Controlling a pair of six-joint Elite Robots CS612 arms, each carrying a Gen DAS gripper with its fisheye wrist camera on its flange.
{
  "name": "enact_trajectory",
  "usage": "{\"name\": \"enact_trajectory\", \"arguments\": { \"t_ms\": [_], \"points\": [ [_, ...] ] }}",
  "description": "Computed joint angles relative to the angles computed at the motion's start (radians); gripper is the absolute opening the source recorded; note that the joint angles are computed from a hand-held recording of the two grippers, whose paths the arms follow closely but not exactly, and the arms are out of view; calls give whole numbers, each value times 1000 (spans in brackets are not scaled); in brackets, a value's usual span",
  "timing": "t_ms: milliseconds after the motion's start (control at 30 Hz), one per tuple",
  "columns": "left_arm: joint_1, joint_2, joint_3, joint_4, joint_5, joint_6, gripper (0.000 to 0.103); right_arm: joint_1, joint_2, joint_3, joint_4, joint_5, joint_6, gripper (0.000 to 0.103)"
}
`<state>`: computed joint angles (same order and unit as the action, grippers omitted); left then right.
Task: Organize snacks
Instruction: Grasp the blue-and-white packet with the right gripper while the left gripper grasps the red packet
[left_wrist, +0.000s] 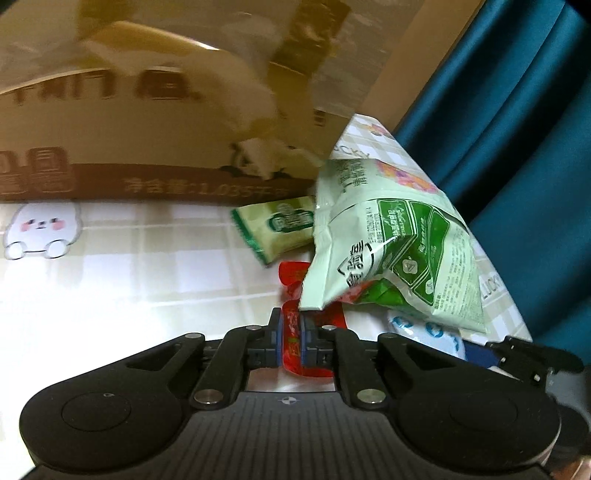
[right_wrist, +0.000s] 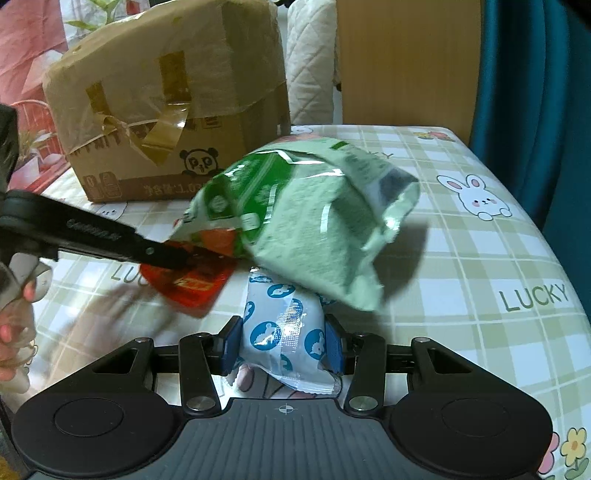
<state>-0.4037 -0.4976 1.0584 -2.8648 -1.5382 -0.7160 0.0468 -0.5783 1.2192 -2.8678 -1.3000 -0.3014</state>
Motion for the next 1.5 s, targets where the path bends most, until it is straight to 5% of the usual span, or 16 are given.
{"name": "enact_trajectory", "arguments": {
  "t_ms": [800, 1333, 1433, 1500],
  "points": [
    [23, -123, 287, -139, 141, -70, 10, 45, 54, -117, 109, 44, -8, 42],
    [-1, -172, 337, -259, 286, 23, 3, 44, 26, -96, 99, 181, -12, 42],
    [3, -177, 343, -212, 266, -47, 5, 48, 27, -97, 101, 170, -17, 42],
    [8, -177, 341, -172, 242, -98, 18, 48, 26, -92, 106, 166, -20, 42]
  ]
}}
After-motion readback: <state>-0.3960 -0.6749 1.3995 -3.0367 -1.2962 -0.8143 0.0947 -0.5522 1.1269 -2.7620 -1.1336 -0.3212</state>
